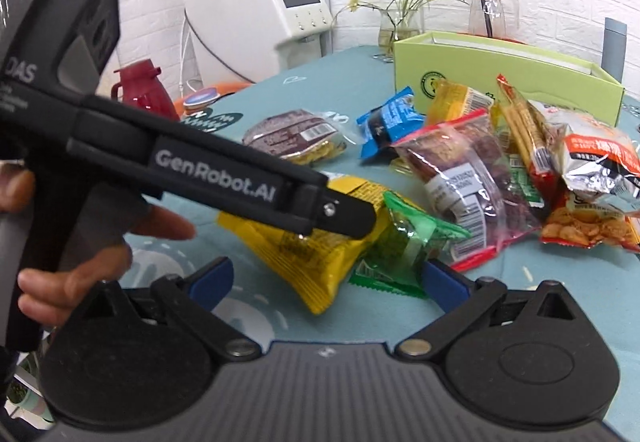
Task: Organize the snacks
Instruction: 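Move the left tool to the yellow snack bag and close on it, then carry the yellow bag into the green box and open the left tool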
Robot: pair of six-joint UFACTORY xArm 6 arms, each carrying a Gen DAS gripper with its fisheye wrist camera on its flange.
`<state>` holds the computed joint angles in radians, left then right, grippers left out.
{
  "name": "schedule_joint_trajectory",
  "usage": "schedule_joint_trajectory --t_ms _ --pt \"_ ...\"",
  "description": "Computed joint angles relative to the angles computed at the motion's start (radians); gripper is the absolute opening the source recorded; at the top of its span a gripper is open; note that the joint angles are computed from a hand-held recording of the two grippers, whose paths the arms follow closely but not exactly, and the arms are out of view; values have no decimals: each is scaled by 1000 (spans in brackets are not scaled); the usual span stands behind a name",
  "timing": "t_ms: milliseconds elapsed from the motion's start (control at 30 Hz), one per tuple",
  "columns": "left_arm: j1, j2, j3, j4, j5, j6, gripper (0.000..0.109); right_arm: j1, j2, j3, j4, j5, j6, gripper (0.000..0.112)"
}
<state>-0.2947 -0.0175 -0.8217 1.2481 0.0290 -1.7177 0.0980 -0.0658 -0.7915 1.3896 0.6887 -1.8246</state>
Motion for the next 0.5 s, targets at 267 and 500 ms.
schedule_joint_trajectory --t_ms 267,500 --pt "70 -8 17 79 -69 -88 61 -59 -43 5 -23 126 -15 100" --pt "71 -24 25 141 -62 -122 62 -14 56 -69 -98 126 61 101"
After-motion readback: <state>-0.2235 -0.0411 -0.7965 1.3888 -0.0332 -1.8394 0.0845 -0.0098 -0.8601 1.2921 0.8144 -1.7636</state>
